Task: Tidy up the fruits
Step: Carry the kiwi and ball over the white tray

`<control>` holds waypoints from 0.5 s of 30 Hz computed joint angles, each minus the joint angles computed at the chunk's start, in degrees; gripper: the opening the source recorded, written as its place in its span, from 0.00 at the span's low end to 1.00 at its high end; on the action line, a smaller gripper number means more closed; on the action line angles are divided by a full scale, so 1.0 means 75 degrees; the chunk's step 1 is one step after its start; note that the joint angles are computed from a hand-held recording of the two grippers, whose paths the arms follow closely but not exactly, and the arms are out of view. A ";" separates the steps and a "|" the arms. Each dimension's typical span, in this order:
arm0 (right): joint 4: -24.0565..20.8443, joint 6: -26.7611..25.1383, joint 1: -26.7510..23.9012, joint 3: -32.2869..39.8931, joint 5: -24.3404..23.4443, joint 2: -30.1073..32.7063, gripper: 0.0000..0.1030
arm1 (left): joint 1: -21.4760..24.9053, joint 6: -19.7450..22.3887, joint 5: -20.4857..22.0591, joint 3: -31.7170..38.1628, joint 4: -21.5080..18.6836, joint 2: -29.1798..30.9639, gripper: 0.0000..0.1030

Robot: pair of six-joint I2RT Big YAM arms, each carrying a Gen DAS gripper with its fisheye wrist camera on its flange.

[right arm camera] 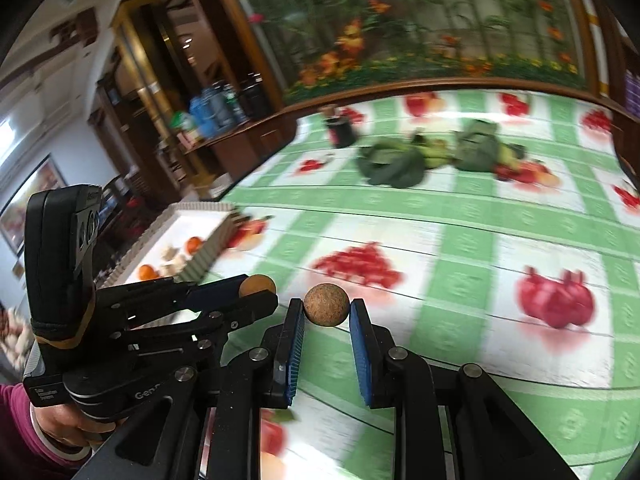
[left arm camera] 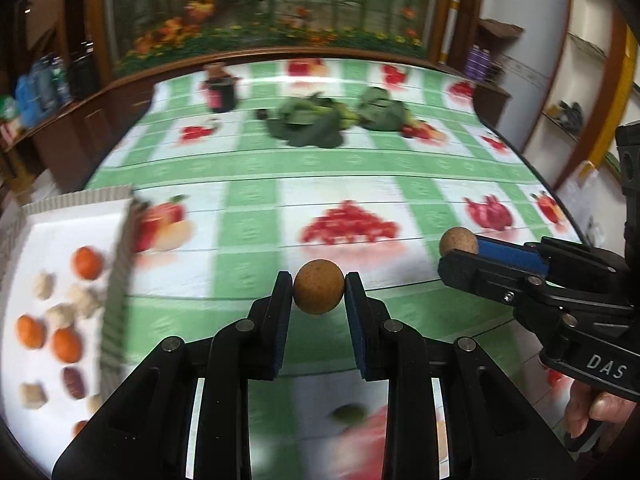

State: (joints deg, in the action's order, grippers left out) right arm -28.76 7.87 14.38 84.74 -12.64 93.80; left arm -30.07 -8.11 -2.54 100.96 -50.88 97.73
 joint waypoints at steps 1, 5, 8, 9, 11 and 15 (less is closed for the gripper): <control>-0.0042 -0.0028 0.0106 0.0115 -0.0005 0.0076 0.22 | 0.0082 -0.0043 -0.0016 -0.0143 0.0051 -0.0114 0.25; -0.0179 -0.0140 0.0436 0.0496 -0.0064 0.0358 0.22 | 0.0375 -0.0138 -0.0144 -0.0578 0.0202 -0.0464 0.25; -0.0281 -0.0165 0.0621 0.0749 -0.0138 0.0559 0.22 | 0.0573 -0.0192 -0.0195 -0.0810 0.0256 -0.0670 0.25; -0.0320 -0.0167 0.0686 0.0853 -0.0182 0.0645 0.22 | 0.0635 -0.0169 -0.0216 -0.0883 0.0279 -0.0735 0.25; -0.0414 -0.0204 0.0814 0.1030 -0.0203 0.0779 0.22 | 0.0762 -0.0143 -0.0265 -0.1009 0.0302 -0.0855 0.25; -0.0667 -0.0309 0.1068 0.1503 -0.0317 0.1152 0.22 | 0.1060 -0.0151 -0.0272 -0.1235 0.0336 -0.1068 0.25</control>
State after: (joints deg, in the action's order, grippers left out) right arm -33.76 5.56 22.39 96.01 -15.02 102.44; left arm -22.12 -9.24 -4.57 91.70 -48.36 89.72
